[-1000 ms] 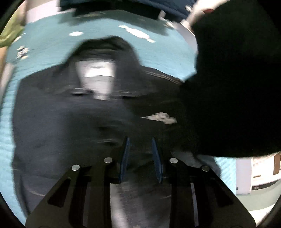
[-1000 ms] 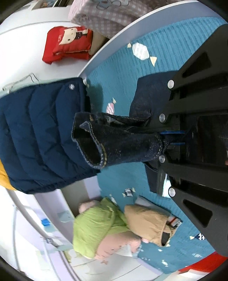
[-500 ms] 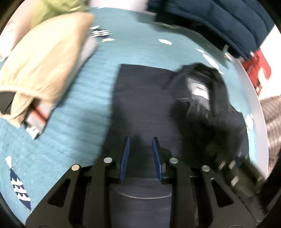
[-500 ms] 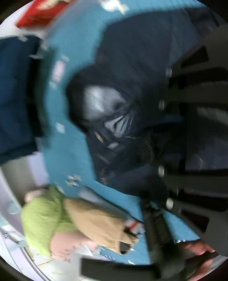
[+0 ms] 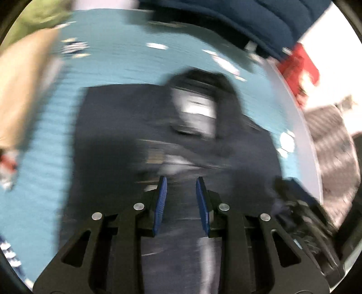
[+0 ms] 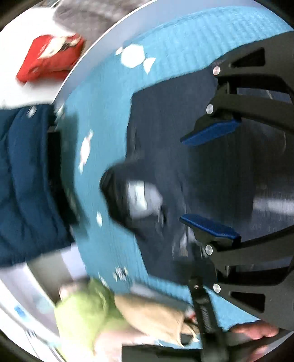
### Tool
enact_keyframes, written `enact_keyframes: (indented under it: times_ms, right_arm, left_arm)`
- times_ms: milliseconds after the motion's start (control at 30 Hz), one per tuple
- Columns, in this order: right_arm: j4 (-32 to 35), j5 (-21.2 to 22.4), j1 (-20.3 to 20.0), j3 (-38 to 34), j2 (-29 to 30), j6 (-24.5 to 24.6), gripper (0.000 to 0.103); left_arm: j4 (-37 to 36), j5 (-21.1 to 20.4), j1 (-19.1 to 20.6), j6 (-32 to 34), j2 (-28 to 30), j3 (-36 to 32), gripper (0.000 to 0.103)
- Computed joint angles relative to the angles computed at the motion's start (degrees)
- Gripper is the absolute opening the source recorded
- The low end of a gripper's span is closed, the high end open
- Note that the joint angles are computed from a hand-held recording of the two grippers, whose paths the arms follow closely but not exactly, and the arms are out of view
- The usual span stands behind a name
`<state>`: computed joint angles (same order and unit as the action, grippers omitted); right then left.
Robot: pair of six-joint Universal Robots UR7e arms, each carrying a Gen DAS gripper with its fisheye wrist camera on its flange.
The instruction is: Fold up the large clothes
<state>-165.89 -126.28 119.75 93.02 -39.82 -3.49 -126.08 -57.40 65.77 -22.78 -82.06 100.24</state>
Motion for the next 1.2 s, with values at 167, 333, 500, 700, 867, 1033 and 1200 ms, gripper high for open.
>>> enact_keyframes:
  times_ms: [167,333,500,700,867,1033,1200]
  right_arm:
    - [4.0,-2.9,-5.5,4.5,-1.7,2.6,0.042]
    - [2.6,-4.0,-7.2,9.2,-7.4,7.4,0.000]
    - [6.4,-3.5,-8.1,5.6,-5.2,13.4,0.000]
    - [8.7,0.1,-3.4,-4.5,-0.9,7.5,0.006]
    - [15.6,6.5,-3.8,-13.8,5.4,8.4,0.006]
    - [25.3,-3.6,-5.2,-23.5,14.0,13.0,0.000]
    - [17.3,-9.3,-5.1,-23.0,12.1,13.5,0.001]
  left_arm:
    - [-4.3,-2.1,3.4,1.2,4.1,3.4,0.033]
    - [-3.6,-1.6,4.0,1.5,1.2,4.4,0.010]
    - [-6.7,-10.1,8.8,-0.1,2.7,2.2,0.003]
    - [-8.6,-4.9,3.5,9.5,0.0,2.8,0.004]
    - [-13.2,-4.3,3.2,11.2,5.4,-1.8,0.004]
    - [-11.1,-3.7,7.8,8.9,12.0,-5.2,0.003]
    - [-9.4,-0.6,6.9,7.0,9.5,-5.4,0.002]
